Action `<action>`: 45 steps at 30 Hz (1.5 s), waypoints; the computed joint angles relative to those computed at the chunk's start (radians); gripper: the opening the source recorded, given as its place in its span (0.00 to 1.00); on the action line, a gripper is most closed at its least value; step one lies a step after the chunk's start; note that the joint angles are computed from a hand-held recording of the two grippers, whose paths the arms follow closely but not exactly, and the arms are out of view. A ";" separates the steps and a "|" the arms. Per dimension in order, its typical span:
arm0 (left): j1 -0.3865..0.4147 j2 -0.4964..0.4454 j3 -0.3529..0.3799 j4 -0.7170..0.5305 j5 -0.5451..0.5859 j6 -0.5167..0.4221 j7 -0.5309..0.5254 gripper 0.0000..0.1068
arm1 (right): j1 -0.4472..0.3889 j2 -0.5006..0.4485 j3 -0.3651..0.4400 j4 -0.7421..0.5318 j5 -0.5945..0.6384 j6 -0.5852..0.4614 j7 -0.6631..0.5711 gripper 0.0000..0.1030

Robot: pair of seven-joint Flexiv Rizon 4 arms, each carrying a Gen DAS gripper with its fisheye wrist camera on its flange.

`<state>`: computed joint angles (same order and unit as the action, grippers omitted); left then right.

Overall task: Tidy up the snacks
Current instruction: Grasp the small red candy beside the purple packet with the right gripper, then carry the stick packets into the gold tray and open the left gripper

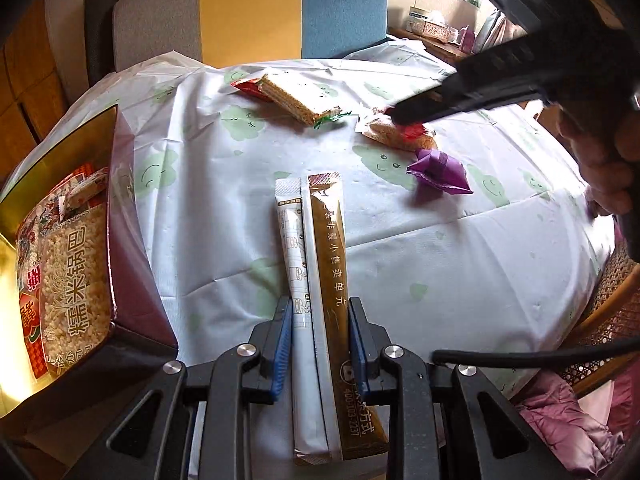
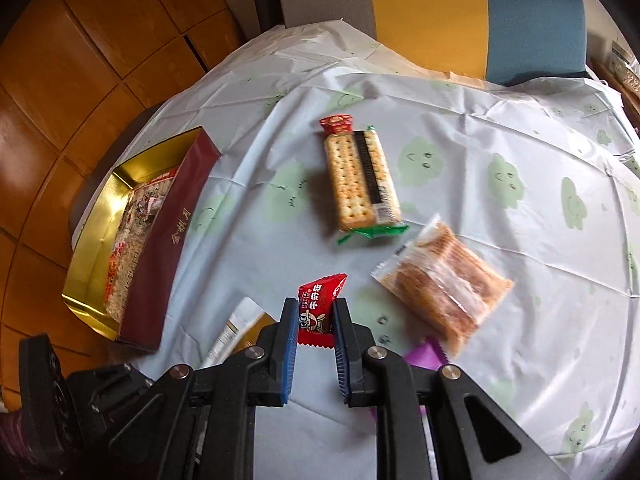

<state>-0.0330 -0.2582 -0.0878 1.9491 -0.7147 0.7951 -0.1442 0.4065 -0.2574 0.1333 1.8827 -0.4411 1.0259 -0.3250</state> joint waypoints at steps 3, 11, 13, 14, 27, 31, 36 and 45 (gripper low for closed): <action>-0.007 0.001 0.001 0.001 0.015 0.016 -0.008 0.25 | -0.010 0.049 0.010 0.064 0.000 -0.008 -0.001 0.16; -0.023 0.010 -0.001 0.017 0.043 0.082 -0.022 0.25 | -0.009 0.034 0.023 0.104 -0.022 0.063 -0.027 0.16; -0.027 0.013 -0.002 0.024 0.048 0.106 -0.024 0.25 | -0.007 0.017 0.034 0.082 0.004 0.047 -0.080 0.16; -0.027 0.014 -0.003 0.026 0.049 0.113 -0.025 0.25 | -0.005 0.006 0.039 0.067 0.023 0.018 -0.106 0.16; -0.019 0.038 -0.009 0.031 -0.025 0.122 0.005 0.24 | 0.014 -0.022 0.039 0.036 0.127 -0.046 -0.182 0.16; -0.020 0.044 -0.005 0.027 -0.049 0.120 0.005 0.24 | 0.014 -0.024 0.038 0.037 0.133 -0.038 -0.176 0.16; -0.019 0.048 -0.004 0.015 -0.081 0.118 0.002 0.24 | 0.019 -0.021 0.035 0.037 0.119 -0.053 -0.177 0.16; 0.027 0.020 0.010 -0.076 -0.121 -0.041 -0.057 0.24 | 0.027 -0.028 0.032 0.027 0.090 -0.073 -0.177 0.16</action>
